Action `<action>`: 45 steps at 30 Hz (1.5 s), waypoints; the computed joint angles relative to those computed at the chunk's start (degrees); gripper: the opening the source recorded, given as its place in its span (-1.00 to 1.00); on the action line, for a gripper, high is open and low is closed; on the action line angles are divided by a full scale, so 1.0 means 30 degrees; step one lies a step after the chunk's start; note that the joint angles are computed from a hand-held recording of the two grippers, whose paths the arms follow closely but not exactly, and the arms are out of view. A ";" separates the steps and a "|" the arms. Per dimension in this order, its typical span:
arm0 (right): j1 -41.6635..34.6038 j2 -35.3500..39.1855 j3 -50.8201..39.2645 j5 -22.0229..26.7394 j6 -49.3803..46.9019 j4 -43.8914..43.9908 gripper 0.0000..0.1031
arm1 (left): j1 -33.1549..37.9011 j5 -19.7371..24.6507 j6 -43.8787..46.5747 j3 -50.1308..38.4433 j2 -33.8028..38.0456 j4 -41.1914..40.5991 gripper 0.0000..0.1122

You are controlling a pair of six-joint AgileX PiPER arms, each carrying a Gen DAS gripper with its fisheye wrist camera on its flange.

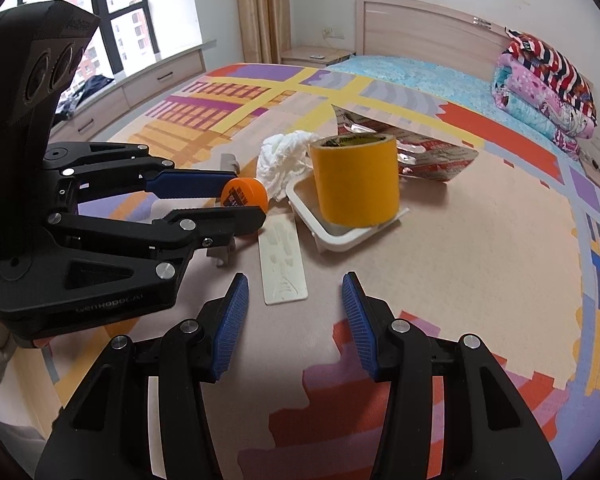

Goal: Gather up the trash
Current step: 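Grasp the orange ball with the left tool while the right tool grasps the white card, then carry the ball and card over the bin and open both tools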

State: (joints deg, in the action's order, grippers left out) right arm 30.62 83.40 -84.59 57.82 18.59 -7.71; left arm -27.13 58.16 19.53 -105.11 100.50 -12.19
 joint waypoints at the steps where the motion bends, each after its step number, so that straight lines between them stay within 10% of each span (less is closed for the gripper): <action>1: 0.0096 0.0105 -0.0112 0.0037 0.0101 -0.0170 -0.07 | 0.0007 -0.0006 0.0005 -0.0003 -0.0003 0.0007 -0.46; 9: 0.1166 0.0738 -0.0607 0.0359 0.1580 -0.2558 -0.46 | 0.0476 -0.0210 0.0398 0.0420 -0.0599 -0.0668 -0.46; 45: 0.7496 -0.3834 0.1181 0.3799 0.6369 -0.6127 -0.54 | 0.0323 0.0253 0.0641 0.6268 -0.8766 -0.2677 -0.46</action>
State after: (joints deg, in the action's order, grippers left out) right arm 53.11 71.89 -81.05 69.22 37.70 -26.09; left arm -26.16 58.92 21.45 -86.30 74.20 -20.22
